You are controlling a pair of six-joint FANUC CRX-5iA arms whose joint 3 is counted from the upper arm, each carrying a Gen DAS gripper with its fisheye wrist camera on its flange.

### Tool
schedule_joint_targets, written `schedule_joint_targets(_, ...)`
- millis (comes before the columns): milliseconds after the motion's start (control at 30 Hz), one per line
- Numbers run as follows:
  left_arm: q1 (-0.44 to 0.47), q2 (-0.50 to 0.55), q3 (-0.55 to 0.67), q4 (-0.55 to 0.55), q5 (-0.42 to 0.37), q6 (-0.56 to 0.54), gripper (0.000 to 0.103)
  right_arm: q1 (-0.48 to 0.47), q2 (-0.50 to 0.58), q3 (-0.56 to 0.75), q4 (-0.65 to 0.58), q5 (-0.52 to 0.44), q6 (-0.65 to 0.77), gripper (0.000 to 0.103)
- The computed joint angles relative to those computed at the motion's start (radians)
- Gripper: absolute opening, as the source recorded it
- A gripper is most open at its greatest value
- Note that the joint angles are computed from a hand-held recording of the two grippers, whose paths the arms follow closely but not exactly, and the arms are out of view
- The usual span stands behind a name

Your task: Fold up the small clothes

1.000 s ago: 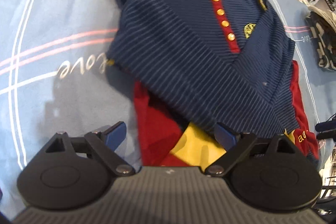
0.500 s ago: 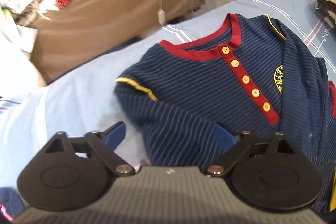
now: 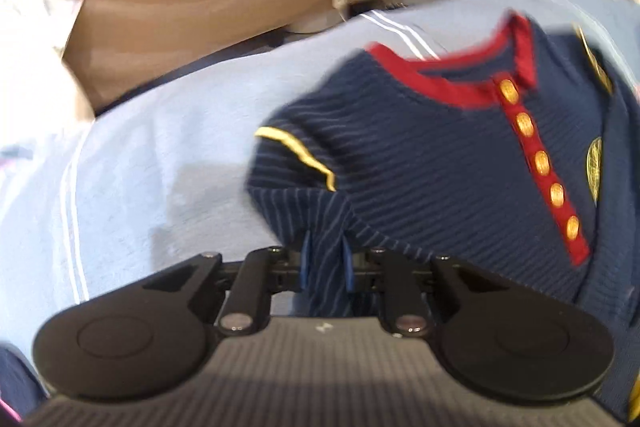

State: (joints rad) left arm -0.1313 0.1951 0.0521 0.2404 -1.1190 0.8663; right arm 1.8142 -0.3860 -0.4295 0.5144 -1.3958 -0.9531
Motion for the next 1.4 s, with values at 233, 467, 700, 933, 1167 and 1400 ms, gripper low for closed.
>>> schedule_joint_targets(233,0.103,0.019,-0.028,0.159,-0.042,0.063,0.031,-0.066,-0.024,-0.043,-0.020,0.143,0.221,0.103)
schedule_joint_targets(467,0.150,-0.057,-0.058,0.264,-0.076,-0.094,0.048,-0.155,-0.032,-0.085,-0.156,0.351,0.366,0.007)
schedule_joint_targets(700,0.123,-0.130,-0.098,0.249,-0.138,-0.183,0.058,-0.084,-0.082,0.050,-0.175,0.081,0.451,0.005)
schedule_joint_targets(933,0.187,-0.220,-0.179,0.207,-0.243,-0.200,0.075,-0.141,-0.100,0.040,-0.330,-0.015,0.454,0.088)
schedule_joint_targets(1167,0.373,-0.361,-0.303,0.143,-0.382,-0.364,0.080,-0.035,0.022,0.093,-0.061,-0.159,0.265,0.091)
schedule_joint_targets(1400,0.448,-0.436,-0.395,0.044,-0.495,-0.438,0.042,-0.131,0.101,0.115,-0.066,0.064,0.346,0.094)
